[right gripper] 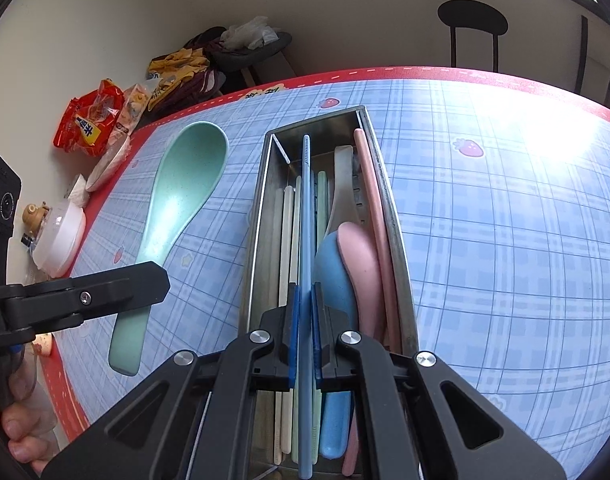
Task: Organize utensils
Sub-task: 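Carry the green spoon into the steel tray while the right tool inserts the blue chopstick, then open both tools in the tray and pull them back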
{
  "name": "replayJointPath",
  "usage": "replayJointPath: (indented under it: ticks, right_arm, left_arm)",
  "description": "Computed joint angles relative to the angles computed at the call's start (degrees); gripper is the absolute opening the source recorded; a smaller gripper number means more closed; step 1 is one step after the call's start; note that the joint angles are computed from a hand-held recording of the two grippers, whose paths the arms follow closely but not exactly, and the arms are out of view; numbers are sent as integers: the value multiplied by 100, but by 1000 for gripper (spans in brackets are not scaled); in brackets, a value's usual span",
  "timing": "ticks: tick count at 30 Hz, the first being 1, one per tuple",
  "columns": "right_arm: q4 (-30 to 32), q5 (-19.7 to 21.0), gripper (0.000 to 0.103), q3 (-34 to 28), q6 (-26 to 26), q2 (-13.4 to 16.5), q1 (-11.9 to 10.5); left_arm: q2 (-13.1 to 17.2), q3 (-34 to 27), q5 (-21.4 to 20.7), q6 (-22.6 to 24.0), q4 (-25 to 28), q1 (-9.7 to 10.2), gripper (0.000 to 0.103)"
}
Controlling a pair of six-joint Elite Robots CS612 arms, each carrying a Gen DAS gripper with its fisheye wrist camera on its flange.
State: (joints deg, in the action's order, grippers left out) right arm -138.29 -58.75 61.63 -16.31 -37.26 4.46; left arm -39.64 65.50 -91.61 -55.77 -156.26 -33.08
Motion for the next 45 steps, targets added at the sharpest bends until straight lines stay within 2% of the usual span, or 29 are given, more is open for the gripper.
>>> replayJointPath:
  ticks: [8, 14, 23, 29, 34, 36, 39, 40, 42, 44, 45]
  right_arm:
    - [208, 262, 8, 77, -45, -55, -98]
    - [-197, 454, 15, 341, 280, -203, -290]
    - [-508, 649, 15, 441, 752, -239, -524]
    - [-596, 768, 15, 489, 822, -252, -580]
    - [-642, 811, 15, 517, 858, -265, -619]
    - [-652, 823, 15, 520, 887, -271, -638]
    - [-711, 809, 19, 549, 947, -296, -649]
    - [-745, 802, 21, 567, 968, -310, -652]
    - [-810, 794, 26, 607, 1002, -345, -657]
    - [-897, 770, 39, 664, 1014, -391, -663]
    - [-940, 737, 43, 692, 1012, -415, -661]
  left_arm:
    - [211, -437, 4, 58, 511, -31, 11]
    - [484, -1014, 20, 76, 1348, -89, 11]
    - [815, -1784, 295, 186, 2563, -203, 11]
    - [924, -2040, 520, 111, 2948, -234, 11]
    - [1037, -2233, 384, 136, 3017, -245, 13]
    - [1023, -2174, 310, 174, 2791, -250, 26]
    - [1015, -2161, 255, 297, 2583, -263, 36]
    - [994, -2153, 346, 335, 2588, -278, 37]
    - [912, -2049, 477, 325, 2508, -289, 48]
    - [792, -1890, 635, 313, 2416, -297, 51]
    - [735, -1829, 726, 311, 2396, -304, 59]
